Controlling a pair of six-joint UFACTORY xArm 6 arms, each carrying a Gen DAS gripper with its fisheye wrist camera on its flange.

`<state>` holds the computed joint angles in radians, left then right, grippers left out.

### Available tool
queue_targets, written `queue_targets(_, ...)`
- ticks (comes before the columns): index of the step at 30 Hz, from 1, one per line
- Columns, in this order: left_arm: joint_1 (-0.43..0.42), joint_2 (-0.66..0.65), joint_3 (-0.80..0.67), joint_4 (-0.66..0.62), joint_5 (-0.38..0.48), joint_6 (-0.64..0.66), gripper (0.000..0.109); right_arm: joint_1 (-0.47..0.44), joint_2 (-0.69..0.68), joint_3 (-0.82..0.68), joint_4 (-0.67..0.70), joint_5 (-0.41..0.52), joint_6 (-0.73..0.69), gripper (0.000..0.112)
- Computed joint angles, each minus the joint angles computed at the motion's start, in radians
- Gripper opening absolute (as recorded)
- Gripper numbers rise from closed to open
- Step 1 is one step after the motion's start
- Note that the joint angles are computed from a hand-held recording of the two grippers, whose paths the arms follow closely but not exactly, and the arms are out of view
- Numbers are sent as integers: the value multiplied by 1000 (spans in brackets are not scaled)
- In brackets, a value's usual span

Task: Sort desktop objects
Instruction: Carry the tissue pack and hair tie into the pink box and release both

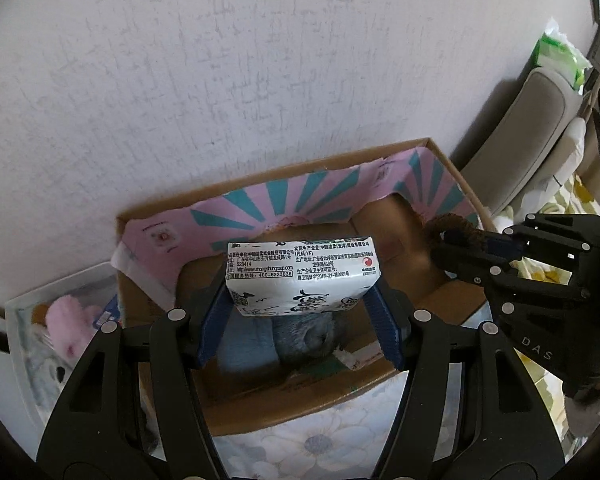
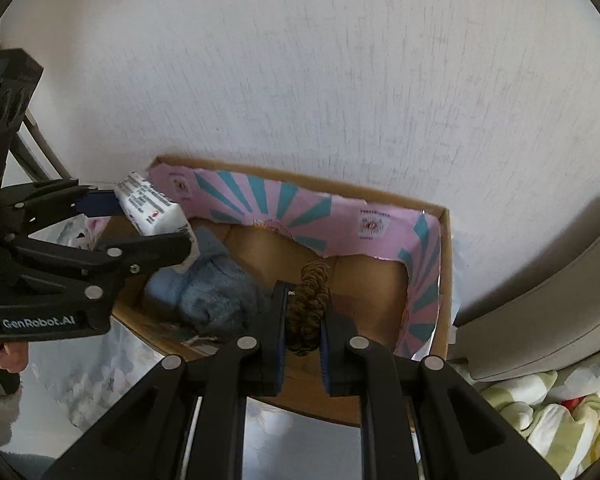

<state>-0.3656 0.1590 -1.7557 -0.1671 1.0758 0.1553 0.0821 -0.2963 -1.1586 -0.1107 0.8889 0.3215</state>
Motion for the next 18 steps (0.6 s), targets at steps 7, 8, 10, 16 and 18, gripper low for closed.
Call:
queue_targets(7,2,59,-32,34,14,-70,94,-17,36,-24,43,18,-12,20)
queue_targets(8,2,63,-38,59,16,-95,102,-21,50,-39,52,35,-11,27)
queue_targets(10,14,57,-28,57,-1,-113,103,-27,78,-70,76,70,-23,76)
queue_targets(16,36,35,-19,66,13,-135,103,-16,94,-89,50,97,-6,90)
queue_targets(18,44,20,-12,61,15,-127,103,-9,90,-91,40,98,6,90)
